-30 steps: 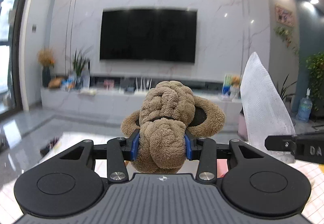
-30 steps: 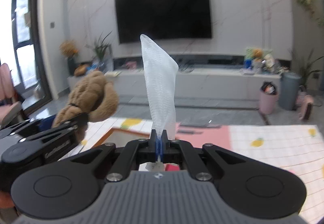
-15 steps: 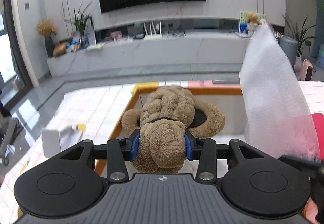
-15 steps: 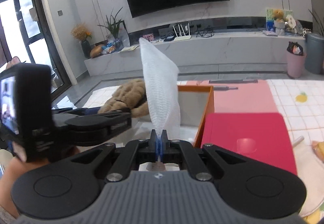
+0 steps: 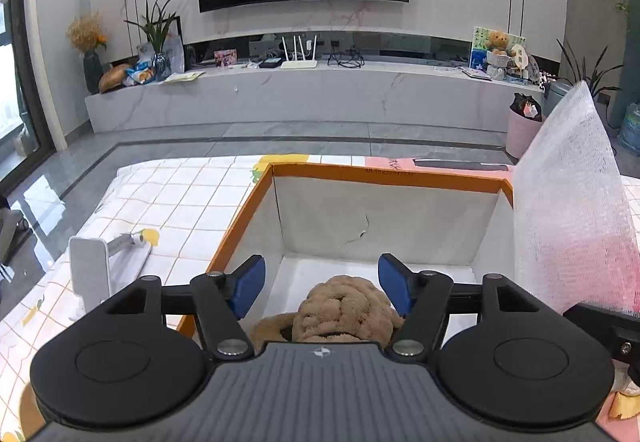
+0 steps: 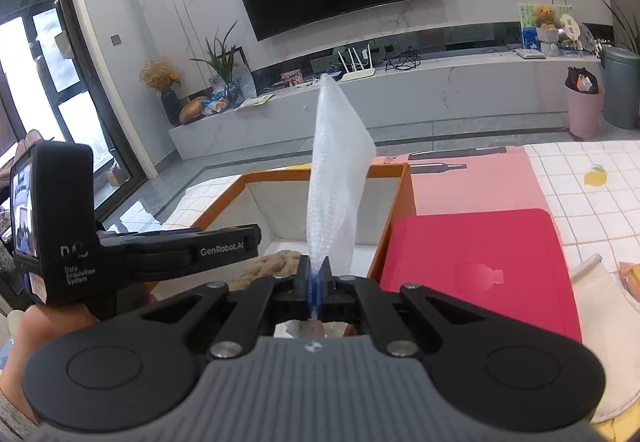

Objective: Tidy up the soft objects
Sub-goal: 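Lower the plush bear into the orange box and open the left gripper, then lower the white mesh bag into the orange box and open the right gripper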

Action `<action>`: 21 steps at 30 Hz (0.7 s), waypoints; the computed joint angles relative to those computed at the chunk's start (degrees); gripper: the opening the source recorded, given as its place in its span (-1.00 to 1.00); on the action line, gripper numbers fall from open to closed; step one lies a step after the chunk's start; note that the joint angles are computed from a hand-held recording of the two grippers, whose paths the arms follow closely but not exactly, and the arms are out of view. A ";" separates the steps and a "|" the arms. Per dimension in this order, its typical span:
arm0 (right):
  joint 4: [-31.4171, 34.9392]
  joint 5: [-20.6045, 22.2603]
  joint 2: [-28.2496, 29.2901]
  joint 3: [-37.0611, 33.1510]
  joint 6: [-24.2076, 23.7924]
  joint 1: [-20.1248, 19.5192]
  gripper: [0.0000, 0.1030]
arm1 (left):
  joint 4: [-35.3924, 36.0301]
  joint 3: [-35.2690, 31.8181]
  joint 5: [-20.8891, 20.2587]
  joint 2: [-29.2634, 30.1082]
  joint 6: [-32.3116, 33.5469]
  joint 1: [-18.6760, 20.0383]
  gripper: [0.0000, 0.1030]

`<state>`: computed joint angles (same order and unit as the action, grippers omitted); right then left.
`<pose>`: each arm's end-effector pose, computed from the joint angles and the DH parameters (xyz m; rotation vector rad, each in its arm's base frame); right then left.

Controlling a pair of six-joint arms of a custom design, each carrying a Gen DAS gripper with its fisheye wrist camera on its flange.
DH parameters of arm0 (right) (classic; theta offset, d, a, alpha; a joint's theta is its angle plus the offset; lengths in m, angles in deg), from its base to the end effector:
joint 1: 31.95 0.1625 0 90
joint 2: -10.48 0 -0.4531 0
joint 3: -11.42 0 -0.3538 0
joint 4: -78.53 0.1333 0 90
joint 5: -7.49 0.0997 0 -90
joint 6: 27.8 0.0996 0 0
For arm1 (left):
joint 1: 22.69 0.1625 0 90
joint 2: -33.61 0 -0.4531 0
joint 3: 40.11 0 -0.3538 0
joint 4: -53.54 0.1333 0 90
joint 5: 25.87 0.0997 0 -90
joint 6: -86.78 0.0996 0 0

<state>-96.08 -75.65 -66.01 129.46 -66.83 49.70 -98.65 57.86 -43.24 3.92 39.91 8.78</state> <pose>0.0695 -0.5267 0.3642 0.7905 -2.6357 1.0601 -0.4100 -0.5187 0.0181 0.2869 2.0241 -1.1284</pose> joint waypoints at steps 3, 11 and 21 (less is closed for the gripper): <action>0.61 -0.83 -0.39 0.03 -0.52 0.59 -1.00 | 3.54 0.16 0.75 -0.88 -3.45 -0.43 0.54; 17.61 -2.96 -1.54 -6.12 -0.47 3.17 -1.00 | 11.98 2.72 2.13 -5.53 -12.93 -1.67 0.55; 36.57 -13.38 3.61 -17.13 7.97 6.74 -1.00 | 13.32 5.97 -0.22 -9.42 -17.75 -1.15 0.55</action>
